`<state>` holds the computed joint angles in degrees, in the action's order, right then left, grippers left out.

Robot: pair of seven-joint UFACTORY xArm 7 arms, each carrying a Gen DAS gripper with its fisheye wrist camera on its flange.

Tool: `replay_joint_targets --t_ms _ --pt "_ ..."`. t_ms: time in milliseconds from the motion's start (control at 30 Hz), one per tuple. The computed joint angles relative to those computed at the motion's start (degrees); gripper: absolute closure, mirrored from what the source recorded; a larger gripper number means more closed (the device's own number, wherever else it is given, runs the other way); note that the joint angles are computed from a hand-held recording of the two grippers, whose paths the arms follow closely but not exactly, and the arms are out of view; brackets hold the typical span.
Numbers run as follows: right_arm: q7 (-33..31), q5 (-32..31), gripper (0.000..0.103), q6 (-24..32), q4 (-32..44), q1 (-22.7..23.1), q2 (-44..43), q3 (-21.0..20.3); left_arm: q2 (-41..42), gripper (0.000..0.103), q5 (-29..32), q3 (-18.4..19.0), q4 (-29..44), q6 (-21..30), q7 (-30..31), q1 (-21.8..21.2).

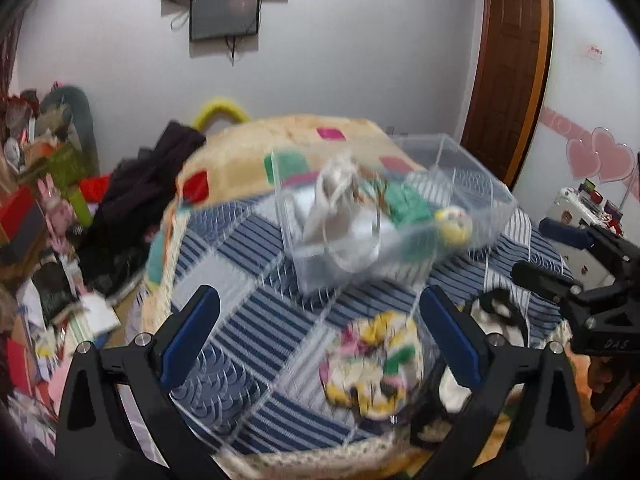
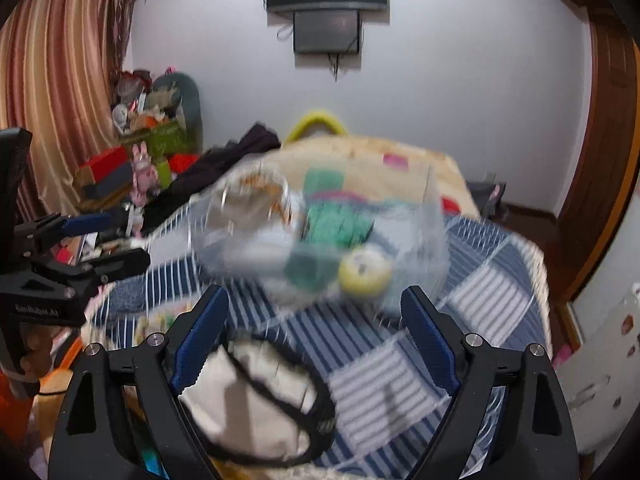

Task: Organize soft objects
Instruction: 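Grasp the floral scrunchie with the left tool while the right tool grasps the black-rimmed white cloth, then carry the scrunchie into the clear box with the left tool while the right tool drops the cloth in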

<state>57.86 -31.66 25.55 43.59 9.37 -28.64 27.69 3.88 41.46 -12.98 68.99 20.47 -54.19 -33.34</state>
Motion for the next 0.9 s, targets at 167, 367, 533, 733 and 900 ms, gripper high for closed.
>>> replay_joint_targets --t_ms 167,367,533,733,900 --pt "-2.0 4.5 0.016 0.5 -3.0 4.3 0.9 -2.1 -0.7 0.002 -5.0 -0.9 -4.1 -1.9 3.2 0.3" --pt "-3.7 10.0 0.028 -3.6 -6.9 7.4 1.0 -5.6 2.7 0.002 -8.5 -0.7 -2.4 -1.1 5.7 -1.1" --pt "-8.8 15.6 0.069 -8.0 -9.0 10.2 0.3 -8.6 4.9 0.013 -12.1 0.3 -1.8 -1.7 7.1 -2.0" --pt "-5.7 12.8 0.095 -5.8 -8.6 4.1 -2.7 -2.1 5.0 0.051 -24.7 -1.0 -3.2 -4.9 17.5 -0.5" --pt "-1.1 7.8 0.097 -2.3 -7.4 -1.0 -4.8 2.3 4.2 0.074 -26.2 0.0 -4.0 -5.5 17.9 -1.1"
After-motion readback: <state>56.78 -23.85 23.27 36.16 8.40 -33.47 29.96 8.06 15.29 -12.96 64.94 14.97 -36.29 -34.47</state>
